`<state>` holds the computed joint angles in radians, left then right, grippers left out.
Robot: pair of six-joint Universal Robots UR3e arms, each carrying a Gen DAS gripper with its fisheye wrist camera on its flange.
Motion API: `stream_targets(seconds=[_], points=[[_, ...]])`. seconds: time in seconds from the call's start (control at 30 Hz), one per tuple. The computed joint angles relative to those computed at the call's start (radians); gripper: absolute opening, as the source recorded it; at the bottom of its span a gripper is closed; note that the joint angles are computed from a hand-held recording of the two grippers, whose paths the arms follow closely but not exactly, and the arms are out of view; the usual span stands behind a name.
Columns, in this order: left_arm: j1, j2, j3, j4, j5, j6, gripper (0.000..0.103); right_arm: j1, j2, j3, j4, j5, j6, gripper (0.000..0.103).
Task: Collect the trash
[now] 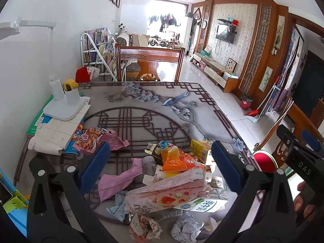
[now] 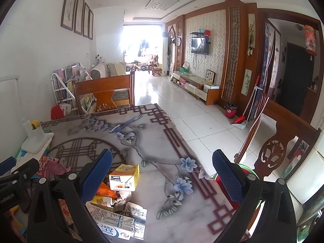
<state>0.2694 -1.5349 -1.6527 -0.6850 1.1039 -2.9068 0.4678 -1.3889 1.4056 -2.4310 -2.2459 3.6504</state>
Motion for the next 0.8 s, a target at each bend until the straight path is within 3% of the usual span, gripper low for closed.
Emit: stream_targets(seconds=[0.8], points=[[-0.017, 0.001, -0.005, 0.008, 0.035, -0.008, 0.098, -0.005, -0.033, 0.038, 0.013, 0.009, 0.019, 0.096]])
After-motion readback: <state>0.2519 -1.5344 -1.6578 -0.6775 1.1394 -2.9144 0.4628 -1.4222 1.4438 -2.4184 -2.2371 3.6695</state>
